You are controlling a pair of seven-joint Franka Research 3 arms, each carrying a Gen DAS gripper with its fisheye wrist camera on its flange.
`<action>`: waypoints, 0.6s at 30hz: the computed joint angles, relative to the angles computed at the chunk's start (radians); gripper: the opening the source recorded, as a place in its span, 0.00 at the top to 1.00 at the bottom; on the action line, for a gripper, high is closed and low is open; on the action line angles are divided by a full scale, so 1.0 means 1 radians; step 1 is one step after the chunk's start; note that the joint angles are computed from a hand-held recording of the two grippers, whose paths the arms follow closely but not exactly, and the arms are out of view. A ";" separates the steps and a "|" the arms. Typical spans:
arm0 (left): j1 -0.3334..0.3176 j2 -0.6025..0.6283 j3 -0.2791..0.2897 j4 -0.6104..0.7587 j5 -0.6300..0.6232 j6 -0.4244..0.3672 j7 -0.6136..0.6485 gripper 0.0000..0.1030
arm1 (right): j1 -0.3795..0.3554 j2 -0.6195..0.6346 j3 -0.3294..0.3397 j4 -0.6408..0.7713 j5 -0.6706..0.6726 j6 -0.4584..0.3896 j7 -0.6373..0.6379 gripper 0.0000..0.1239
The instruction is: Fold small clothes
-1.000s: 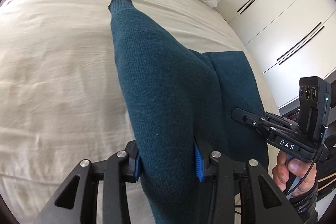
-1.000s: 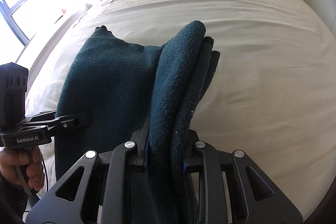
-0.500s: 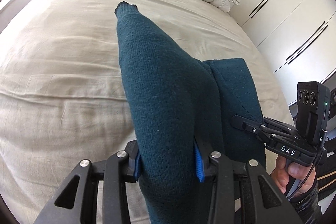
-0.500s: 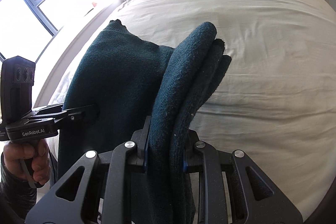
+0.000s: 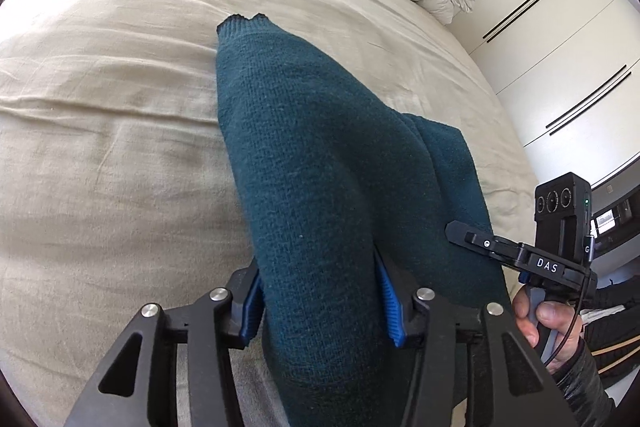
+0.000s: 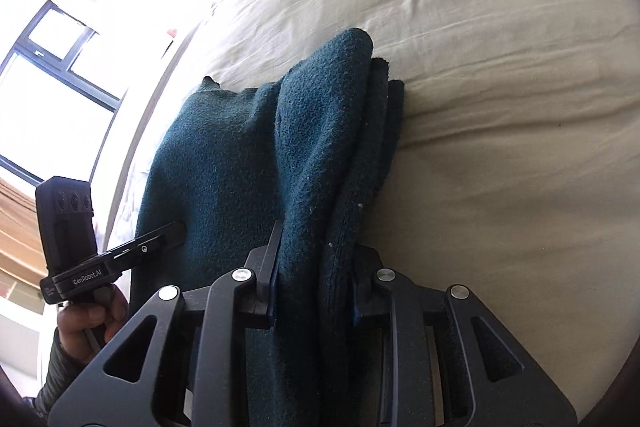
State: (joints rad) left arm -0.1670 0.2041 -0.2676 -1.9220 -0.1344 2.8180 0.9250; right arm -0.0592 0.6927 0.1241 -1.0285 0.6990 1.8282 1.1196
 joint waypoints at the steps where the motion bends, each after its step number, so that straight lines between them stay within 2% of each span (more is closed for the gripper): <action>1: 0.024 -0.013 -0.023 -0.035 -0.062 0.033 0.044 0.48 | -0.014 -0.003 0.009 -0.015 0.023 -0.007 -0.004 0.80; 4: 0.050 -0.026 -0.054 -0.075 -0.168 0.088 0.115 0.46 | -0.050 0.020 0.029 -0.012 0.090 -0.039 0.008 0.78; 7: 0.028 -0.052 -0.031 -0.100 -0.149 0.094 0.081 0.46 | -0.060 -0.012 0.024 -0.057 0.116 -0.041 0.001 0.73; 9: -0.015 -0.080 0.018 -0.114 -0.032 0.079 -0.038 0.46 | -0.050 -0.056 0.006 -0.104 0.107 -0.001 -0.003 0.69; 12: -0.068 -0.148 0.079 -0.141 0.262 0.045 -0.285 0.48 | -0.040 -0.149 -0.019 -0.205 0.097 0.075 -0.030 0.68; 15: -0.065 -0.215 0.075 -0.179 0.453 0.052 -0.468 0.48 | -0.059 -0.228 -0.026 -0.272 0.146 0.102 -0.086 0.67; 18: -0.054 -0.258 0.051 -0.207 0.542 0.073 -0.548 0.48 | -0.100 -0.292 -0.022 -0.326 0.256 0.037 -0.159 0.67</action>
State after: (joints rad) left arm -0.2214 -0.0543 -0.2171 -2.1293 0.4075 2.8912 0.3770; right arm -0.1589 0.4009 0.1023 -1.3540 0.9551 1.8654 0.9610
